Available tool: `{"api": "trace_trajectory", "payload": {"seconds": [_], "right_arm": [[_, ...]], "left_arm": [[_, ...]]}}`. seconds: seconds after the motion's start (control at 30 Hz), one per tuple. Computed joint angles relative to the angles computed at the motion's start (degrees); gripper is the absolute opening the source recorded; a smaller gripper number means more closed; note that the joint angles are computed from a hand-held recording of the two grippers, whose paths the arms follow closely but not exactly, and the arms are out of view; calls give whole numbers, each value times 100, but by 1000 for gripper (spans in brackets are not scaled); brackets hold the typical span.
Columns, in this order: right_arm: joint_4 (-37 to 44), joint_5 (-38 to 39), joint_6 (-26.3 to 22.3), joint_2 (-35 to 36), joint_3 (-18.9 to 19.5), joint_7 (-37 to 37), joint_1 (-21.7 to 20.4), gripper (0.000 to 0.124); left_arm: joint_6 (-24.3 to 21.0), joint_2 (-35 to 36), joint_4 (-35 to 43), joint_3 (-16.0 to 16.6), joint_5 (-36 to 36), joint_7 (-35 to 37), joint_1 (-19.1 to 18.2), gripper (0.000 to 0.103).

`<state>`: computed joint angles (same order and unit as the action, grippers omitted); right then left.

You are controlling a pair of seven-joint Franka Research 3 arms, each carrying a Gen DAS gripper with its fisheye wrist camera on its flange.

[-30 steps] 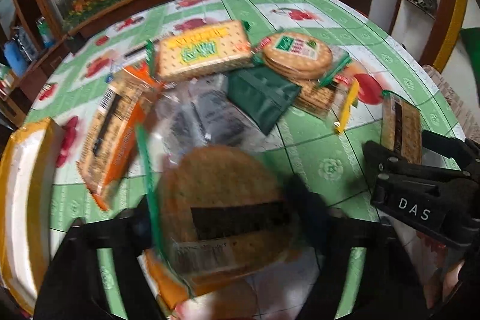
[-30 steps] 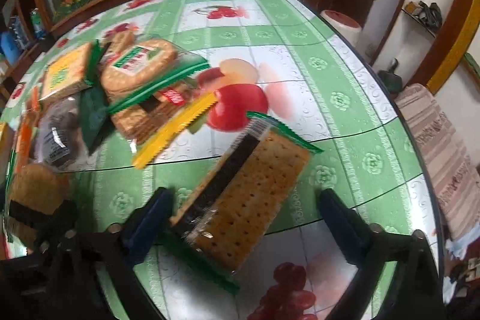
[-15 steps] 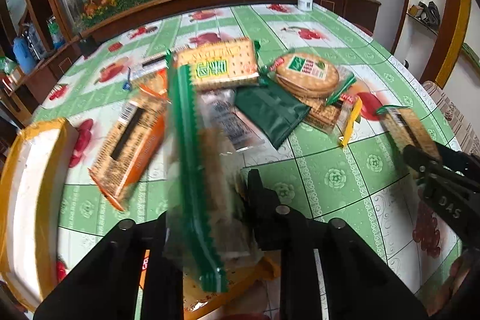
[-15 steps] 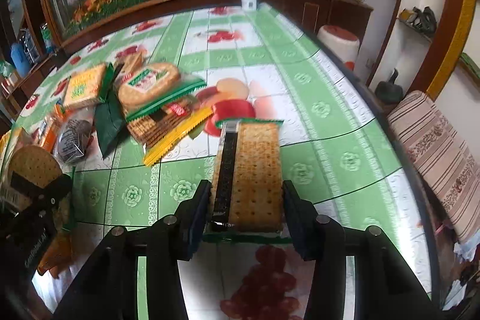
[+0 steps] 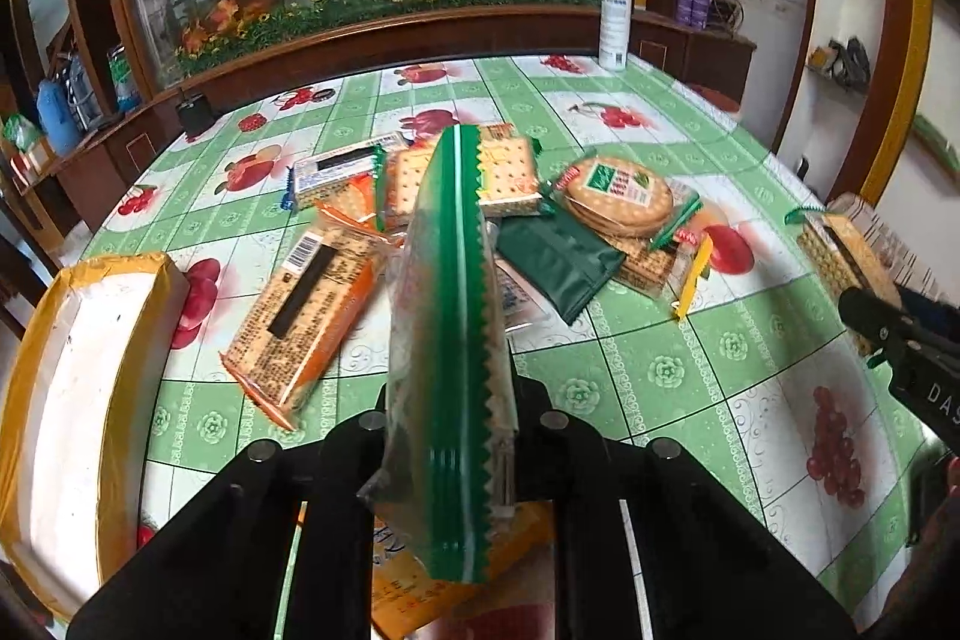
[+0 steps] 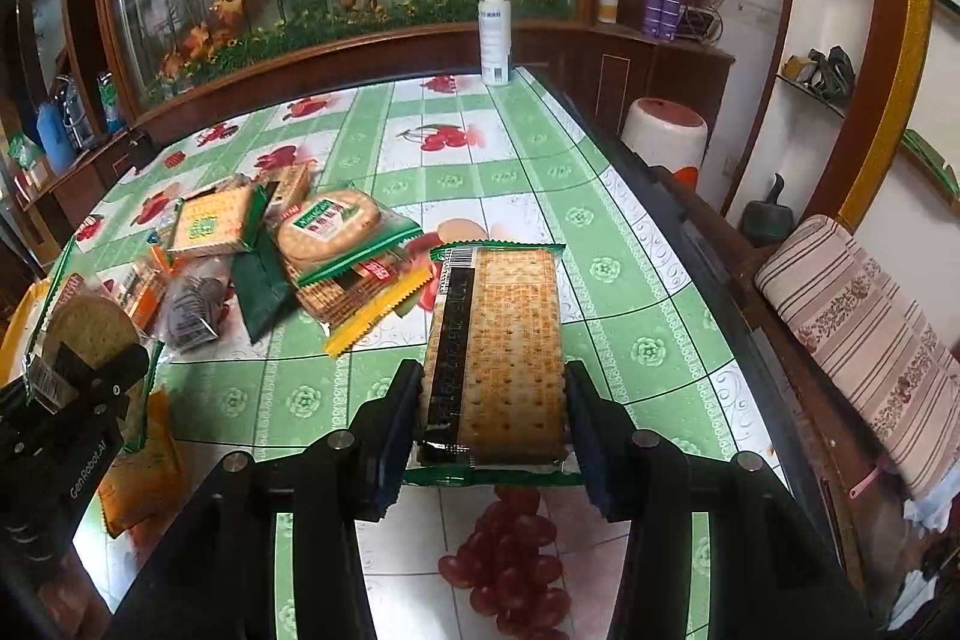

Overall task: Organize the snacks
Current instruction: 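Carry both held packs toward the yellow-rimmed white tray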

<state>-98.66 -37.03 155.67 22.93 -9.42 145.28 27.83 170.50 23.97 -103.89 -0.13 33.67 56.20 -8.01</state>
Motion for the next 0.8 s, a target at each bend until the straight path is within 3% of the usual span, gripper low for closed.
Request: {"api": "trace_trajectory", "payload": {"seconds": [0.37, 0.53, 0.63, 0.8], "right_arm": [[-90, -208, 255, -106, -16, 161, 120, 49], [-110, -390, 432, -149, -49, 283, 216, 48], [-75, -477, 500, -152, -42, 299, 274, 48], [75, -472, 561, -98, 36, 127, 371, 48]], "left_arm": [[498, -362, -482, 253, 124, -196, 160, 13], [769, -610, -777, 664, 578, -626, -35, 13], [808, -730, -856, 1174, 1262, -1303, -397, 13], [736, -855, -828, 1580, 2395, -2450, -600, 13]]}}
